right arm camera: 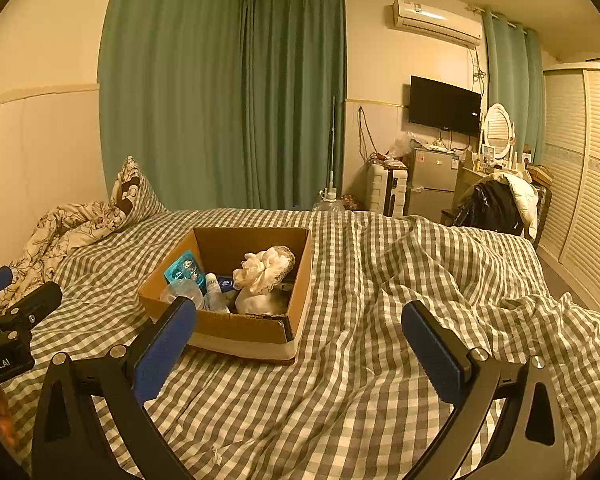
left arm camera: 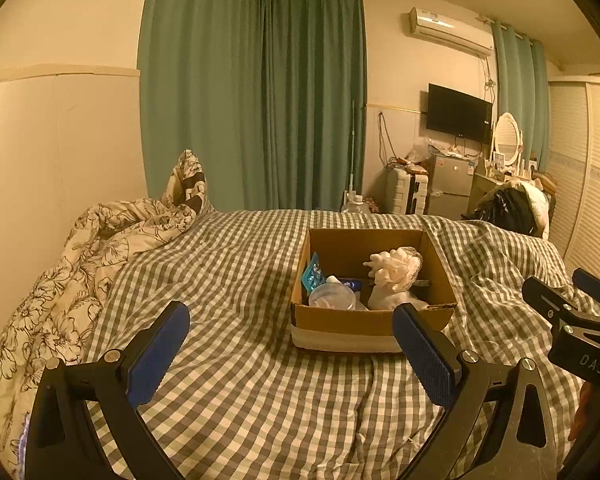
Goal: Organize objects
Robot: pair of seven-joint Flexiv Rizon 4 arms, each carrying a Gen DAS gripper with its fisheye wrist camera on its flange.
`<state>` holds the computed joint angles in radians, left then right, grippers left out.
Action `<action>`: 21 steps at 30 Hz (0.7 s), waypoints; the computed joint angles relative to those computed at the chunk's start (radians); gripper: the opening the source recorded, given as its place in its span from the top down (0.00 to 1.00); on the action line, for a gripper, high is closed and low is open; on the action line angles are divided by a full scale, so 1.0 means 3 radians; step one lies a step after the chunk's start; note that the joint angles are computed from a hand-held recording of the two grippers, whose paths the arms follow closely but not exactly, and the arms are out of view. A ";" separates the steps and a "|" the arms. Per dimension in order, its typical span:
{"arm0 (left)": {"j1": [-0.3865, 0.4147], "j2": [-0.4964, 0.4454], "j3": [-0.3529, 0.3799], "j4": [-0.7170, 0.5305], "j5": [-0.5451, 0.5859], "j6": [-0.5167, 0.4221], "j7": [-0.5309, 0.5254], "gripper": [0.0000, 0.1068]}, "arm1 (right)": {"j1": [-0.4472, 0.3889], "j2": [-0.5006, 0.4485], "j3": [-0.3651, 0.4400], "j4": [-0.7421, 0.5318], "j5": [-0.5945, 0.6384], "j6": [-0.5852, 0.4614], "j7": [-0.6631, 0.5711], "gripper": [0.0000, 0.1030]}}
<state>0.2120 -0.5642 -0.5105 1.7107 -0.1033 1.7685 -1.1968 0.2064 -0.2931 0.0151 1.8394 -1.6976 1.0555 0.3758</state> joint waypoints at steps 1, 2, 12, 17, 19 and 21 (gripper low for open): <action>-0.0003 0.0001 0.0004 0.0001 -0.0003 0.0002 -0.0005 0.04 | 0.0000 0.0001 0.0001 0.0001 -0.0001 0.0001 0.0003 0.00; 0.0002 0.0000 -0.0001 0.0002 0.0000 0.0007 -0.0006 0.04 | 0.0000 -0.0001 0.0001 0.0000 0.0007 0.0000 -0.0001 0.00; -0.0014 0.0016 0.0029 0.0006 0.0029 0.0007 -0.0005 0.04 | 0.0005 -0.0012 -0.0001 -0.0002 0.0051 0.0007 -0.0035 0.00; -0.0210 0.0047 0.0289 -0.0021 -0.0057 0.0004 -0.0047 0.04 | 0.0013 -0.0020 -0.0008 -0.0005 0.0067 0.0014 -0.0049 0.00; -0.0176 0.0046 0.0253 -0.0012 -0.0054 0.0010 -0.0048 0.04 | 0.0016 -0.0021 -0.0009 -0.0005 0.0072 0.0011 -0.0051 0.00; -0.0132 0.0042 0.0203 0.0001 -0.0038 0.0035 -0.0051 0.04 | 0.0019 -0.0023 -0.0009 -0.0006 0.0073 0.0008 -0.0051 0.00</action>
<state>0.1725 -0.5517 -0.4495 1.7111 -0.1148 1.7792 -1.2122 0.2120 -0.2999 0.0123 1.8377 -1.6756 1.0578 0.3606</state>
